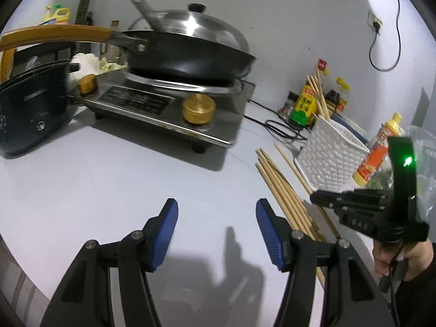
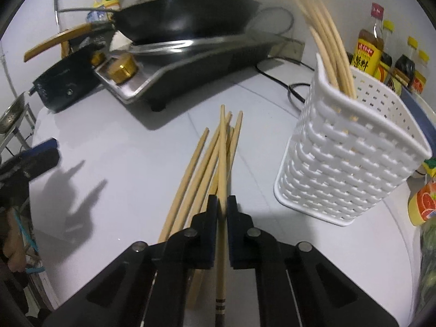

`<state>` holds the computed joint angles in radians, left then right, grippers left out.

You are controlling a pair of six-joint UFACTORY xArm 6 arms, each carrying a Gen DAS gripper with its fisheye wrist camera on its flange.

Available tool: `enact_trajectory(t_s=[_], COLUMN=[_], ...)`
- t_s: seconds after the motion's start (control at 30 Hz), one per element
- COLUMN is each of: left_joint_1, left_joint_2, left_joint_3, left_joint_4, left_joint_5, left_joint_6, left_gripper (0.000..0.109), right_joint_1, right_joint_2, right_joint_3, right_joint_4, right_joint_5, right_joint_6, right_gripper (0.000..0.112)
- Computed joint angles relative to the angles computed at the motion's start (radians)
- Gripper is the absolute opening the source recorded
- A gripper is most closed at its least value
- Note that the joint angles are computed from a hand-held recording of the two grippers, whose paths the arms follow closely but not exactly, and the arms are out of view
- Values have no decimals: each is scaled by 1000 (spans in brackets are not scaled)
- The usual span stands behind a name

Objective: Organize utensils
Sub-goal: 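Close the left tool on a wooden chopstick while the right tool lifts its chopstick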

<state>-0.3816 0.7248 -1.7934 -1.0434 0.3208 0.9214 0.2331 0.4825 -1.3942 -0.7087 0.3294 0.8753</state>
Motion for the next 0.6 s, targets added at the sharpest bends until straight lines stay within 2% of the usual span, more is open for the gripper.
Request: enact_trajectory(t_s=[0.17, 0.4, 0.5, 0.6], left_joint_1=[-32, -85, -98, -110], left_joint_2=[15, 71, 99, 144], left_joint_3=[-14, -74, -109, -172], left_joint_4=[112, 361, 449, 603], left_joint_5=[10, 6, 16, 42], left_joint_6=[-77, -268, -333, -446], left_gripper=[59, 59, 59, 59], right_joint_1=[-20, -57, -75, -94], right_joint_2=[-67, -151, -187, -228], right_joint_3=[81, 189, 226, 265], right_joint_4=[-49, -76, -138, -212], right_joint_5=[-70, -159, -191, -234], right_joint_6=[52, 70, 120, 170], right_gripper=[6, 6, 6, 6])
